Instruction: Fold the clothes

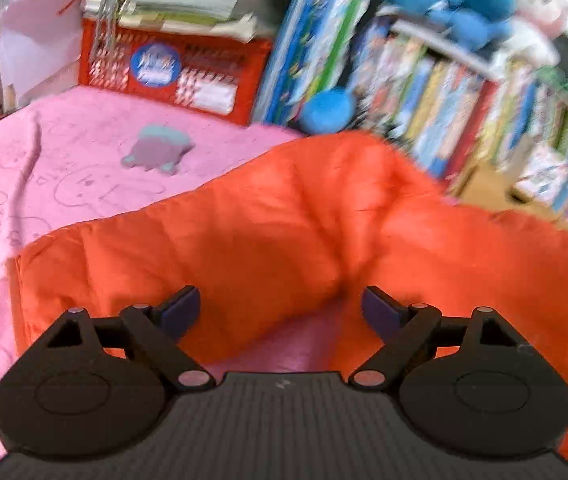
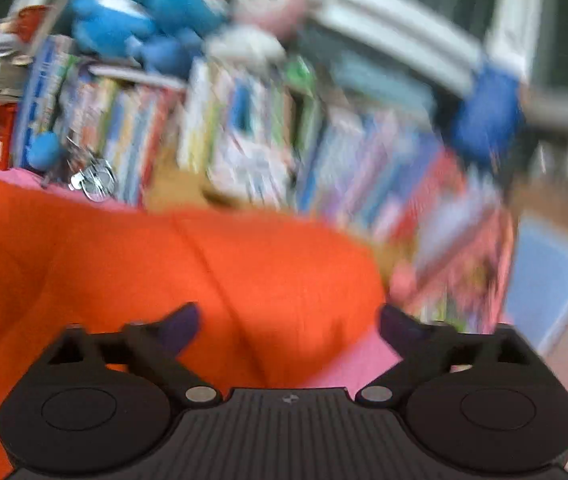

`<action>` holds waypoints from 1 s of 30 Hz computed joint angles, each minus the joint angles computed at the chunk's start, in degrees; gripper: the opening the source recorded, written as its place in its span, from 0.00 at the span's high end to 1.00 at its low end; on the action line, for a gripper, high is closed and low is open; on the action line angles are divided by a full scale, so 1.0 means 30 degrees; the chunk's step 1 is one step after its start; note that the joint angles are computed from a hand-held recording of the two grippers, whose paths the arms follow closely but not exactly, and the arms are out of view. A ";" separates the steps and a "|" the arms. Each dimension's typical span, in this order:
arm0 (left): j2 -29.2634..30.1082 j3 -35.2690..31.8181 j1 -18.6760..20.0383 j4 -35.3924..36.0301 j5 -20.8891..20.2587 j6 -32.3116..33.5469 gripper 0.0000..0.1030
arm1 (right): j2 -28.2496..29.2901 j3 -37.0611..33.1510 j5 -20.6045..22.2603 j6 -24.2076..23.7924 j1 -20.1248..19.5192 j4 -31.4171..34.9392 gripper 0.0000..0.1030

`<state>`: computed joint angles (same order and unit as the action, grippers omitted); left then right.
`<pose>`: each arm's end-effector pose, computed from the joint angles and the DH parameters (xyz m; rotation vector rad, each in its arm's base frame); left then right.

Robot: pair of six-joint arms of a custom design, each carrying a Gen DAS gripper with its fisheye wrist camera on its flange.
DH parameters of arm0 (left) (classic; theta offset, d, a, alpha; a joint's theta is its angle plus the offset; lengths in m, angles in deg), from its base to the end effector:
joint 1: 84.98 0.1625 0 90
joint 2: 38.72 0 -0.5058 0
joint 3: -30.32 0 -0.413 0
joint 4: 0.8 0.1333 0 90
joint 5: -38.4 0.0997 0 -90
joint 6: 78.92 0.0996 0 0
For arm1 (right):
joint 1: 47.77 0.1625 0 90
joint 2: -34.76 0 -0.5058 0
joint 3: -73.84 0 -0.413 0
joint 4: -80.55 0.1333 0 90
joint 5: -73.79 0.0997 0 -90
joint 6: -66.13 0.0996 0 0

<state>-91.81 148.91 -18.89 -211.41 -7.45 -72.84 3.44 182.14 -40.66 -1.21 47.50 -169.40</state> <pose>-0.0541 -0.6221 0.2320 0.1207 2.2683 -1.2852 0.1493 -0.6162 0.1109 0.7854 -1.6496 1.1591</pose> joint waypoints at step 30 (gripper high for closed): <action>0.2436 -0.0031 -0.0500 -0.0817 0.0888 0.1692 0.00 | -0.4439 0.2383 -0.8329 1.1591 -0.0461 0.5373 0.01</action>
